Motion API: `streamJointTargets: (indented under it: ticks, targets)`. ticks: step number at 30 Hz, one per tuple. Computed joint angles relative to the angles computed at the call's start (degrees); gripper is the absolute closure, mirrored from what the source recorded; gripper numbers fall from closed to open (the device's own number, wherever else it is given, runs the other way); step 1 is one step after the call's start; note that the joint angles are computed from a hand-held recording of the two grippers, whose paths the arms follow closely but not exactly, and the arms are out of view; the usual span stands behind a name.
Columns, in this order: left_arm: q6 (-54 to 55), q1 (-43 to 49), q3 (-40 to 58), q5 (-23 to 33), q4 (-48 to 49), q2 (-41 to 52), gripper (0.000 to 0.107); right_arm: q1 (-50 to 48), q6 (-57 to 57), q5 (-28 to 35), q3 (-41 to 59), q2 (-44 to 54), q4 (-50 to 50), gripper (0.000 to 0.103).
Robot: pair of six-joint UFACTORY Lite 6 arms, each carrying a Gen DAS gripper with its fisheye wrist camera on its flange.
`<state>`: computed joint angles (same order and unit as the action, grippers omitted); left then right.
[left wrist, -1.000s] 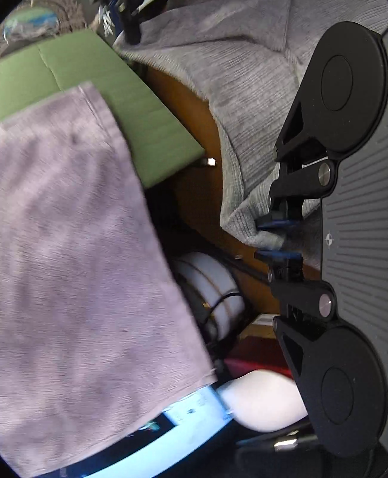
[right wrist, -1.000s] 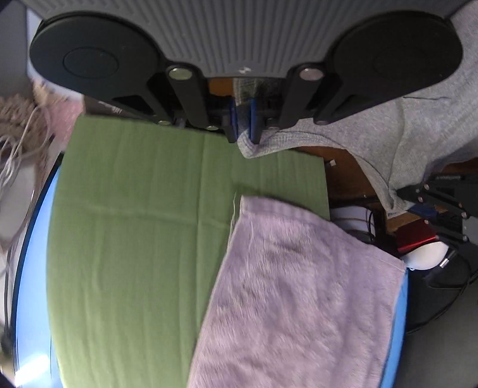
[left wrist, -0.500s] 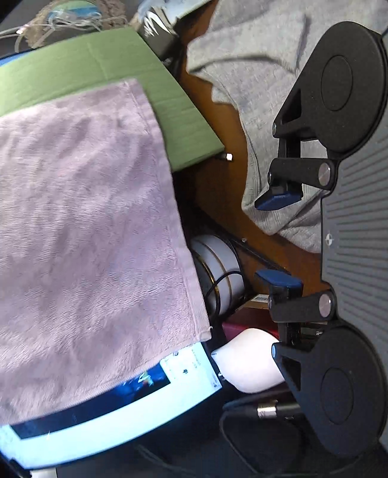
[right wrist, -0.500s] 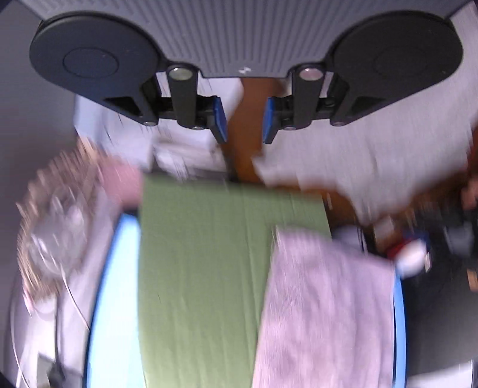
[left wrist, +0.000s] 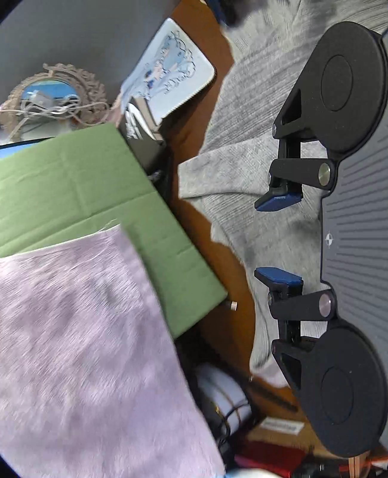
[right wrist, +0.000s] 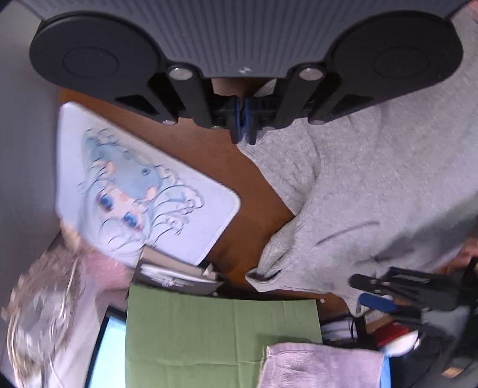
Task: Fold clothes
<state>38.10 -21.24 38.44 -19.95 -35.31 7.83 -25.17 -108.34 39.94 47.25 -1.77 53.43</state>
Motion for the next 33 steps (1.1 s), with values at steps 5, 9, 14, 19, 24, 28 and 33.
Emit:
streamJointTargets:
  ticks: [5, 9, 14, 19, 24, 28, 33]
  targets:
    - [0.22, -0.89, 2.65, -3.03, -3.17, 5.86, 0.070, -3.96, -8.85, -6.35, -0.62, -4.27, 11.23, 0.100]
    - [4.58, -3.25, 3.05, -5.30, -10.34, 6.55, 0.069, -2.29, -11.37, -16.00, 1.31, -0.44, 16.61, 0.100]
    - [6.78, -5.08, 2.09, -8.62, -13.49, 6.73, 0.065, 0.80, -5.29, -24.24, 4.42, 5.80, 15.37, 0.100]
    - [6.78, -3.61, -0.10, -6.87, -12.42, 3.64, 0.066, 0.05, -5.79, -21.84, 4.78, 6.65, 15.41, 0.088]
    - [4.02, 0.53, -5.35, -6.33, -6.77, -2.58, 0.066, -4.06, -10.72, -10.32, 5.73, 1.05, 19.45, 0.085]
    - [3.28, 4.54, -8.40, -5.61, -4.21, -6.17, 0.066, 1.87, -6.16, -9.25, 6.29, -2.50, 15.17, 0.086]
    - [0.98, 9.27, -13.52, -5.91, 1.31, -10.26, 0.066, 10.83, -7.50, -8.82, 8.07, 2.61, 17.51, 0.086]
